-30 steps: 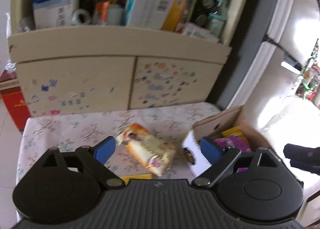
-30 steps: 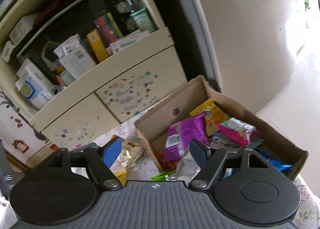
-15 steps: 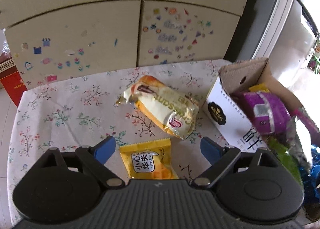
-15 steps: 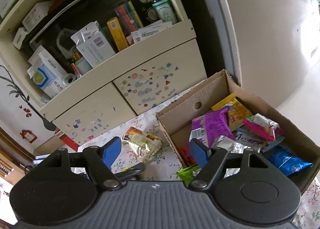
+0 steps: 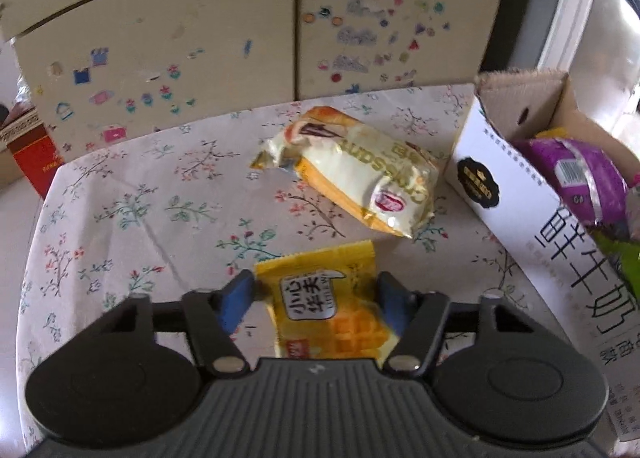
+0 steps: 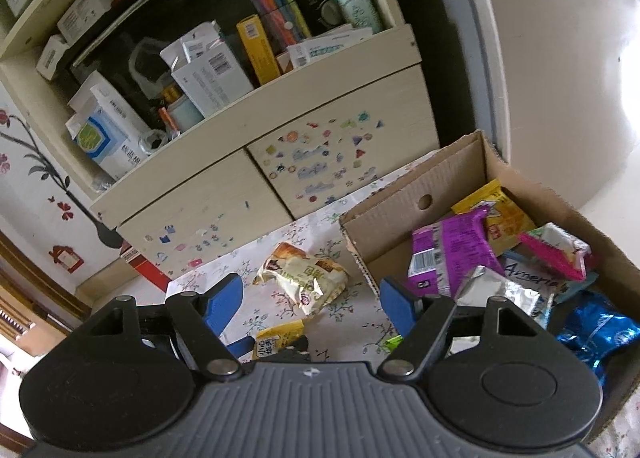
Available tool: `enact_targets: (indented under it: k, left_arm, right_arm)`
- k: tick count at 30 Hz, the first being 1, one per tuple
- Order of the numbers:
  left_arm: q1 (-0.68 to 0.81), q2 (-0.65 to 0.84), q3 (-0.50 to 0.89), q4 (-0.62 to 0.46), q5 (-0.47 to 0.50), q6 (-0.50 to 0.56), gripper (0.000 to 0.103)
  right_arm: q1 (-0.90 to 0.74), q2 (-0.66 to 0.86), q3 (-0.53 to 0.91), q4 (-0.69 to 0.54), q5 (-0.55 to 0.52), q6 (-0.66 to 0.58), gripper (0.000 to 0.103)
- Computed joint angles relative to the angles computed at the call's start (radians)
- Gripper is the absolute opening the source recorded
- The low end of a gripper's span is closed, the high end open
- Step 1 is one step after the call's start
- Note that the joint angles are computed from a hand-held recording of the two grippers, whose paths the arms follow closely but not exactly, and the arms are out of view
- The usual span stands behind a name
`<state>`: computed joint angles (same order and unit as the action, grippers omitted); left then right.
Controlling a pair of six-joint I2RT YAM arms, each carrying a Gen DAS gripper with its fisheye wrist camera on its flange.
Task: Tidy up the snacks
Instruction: 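Move both open grippers back over the last snacks on the table, then grasp the yellow waffle pack with the left gripper while the right gripper grasps the gold croissant bag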
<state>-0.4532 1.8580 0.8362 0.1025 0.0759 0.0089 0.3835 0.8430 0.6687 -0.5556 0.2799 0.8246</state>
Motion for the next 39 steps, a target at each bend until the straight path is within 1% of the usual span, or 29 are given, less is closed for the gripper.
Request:
enact_targets:
  k: [2,4,7,9,14,16,18,22,25,27,29,32,34,37,39]
  left_arm:
    - [0.022,-0.01,0.0,-0.011,0.012,-0.017,0.061]
    - [0.045,-0.024,-0.005,-0.022,0.004,-0.022,0.06]
    - [0.082,-0.048,-0.016,-0.029,0.01,-0.014,0.058]
    - [0.11,-0.066,-0.023,-0.036,0.023,-0.004,0.053]
    - [0.187,-0.099,-0.043,-0.065,0.1,0.03,0.053]
    - [0.201,-0.098,-0.053,-0.058,0.107,0.053,0.053]
    - [0.214,-0.096,-0.056,-0.066,0.114,0.067,0.053]
    - [0.238,-0.089,-0.048,-0.085,0.162,0.069,0.052]
    - [0.244,-0.086,-0.047,-0.068,0.186,0.073,0.059]
    - [0.243,-0.081,-0.042,-0.061,0.197,0.077,0.069]
    - [0.239,-0.073,-0.036,-0.053,0.202,0.089,0.074]
    - [0.229,-0.043,-0.018,-0.052,0.184,0.098,0.079]
    - [0.224,-0.018,-0.005,-0.06,0.164,0.096,0.079]
    - [0.208,-0.012,-0.02,-0.03,0.134,0.124,0.084]
    - [0.192,-0.01,-0.024,-0.026,0.107,0.141,0.092]
  right_arm:
    - [-0.006,0.026,-0.003,0.031,-0.017,-0.018,0.081]
    - [-0.017,0.059,-0.004,0.067,-0.042,-0.049,0.081]
    - [-0.027,0.139,-0.004,0.149,-0.078,-0.102,0.081]
    - [-0.031,0.203,-0.004,0.214,-0.094,-0.149,0.081]
    - [-0.013,0.341,0.01,0.312,-0.114,-0.246,0.081]
    - [-0.005,0.401,0.028,0.35,-0.115,-0.299,0.081]
    - [0.003,0.462,0.054,0.371,-0.104,-0.351,0.081]
    - [0.0,0.581,0.115,0.388,-0.09,-0.428,0.081]
    - [-0.012,0.66,0.162,0.394,-0.079,-0.48,0.08]
    - [-0.019,0.699,0.182,0.403,-0.071,-0.503,0.08]
    - [-0.027,0.734,0.2,0.409,-0.067,-0.514,0.08]
    - [-0.029,0.78,0.224,0.415,-0.061,-0.537,0.08]
    - [-0.023,0.818,0.246,0.407,-0.04,-0.552,0.081]
    - [-0.016,0.858,0.263,0.413,-0.006,-0.566,0.082]
    - [-0.018,0.871,0.272,0.41,0.004,-0.572,0.082]
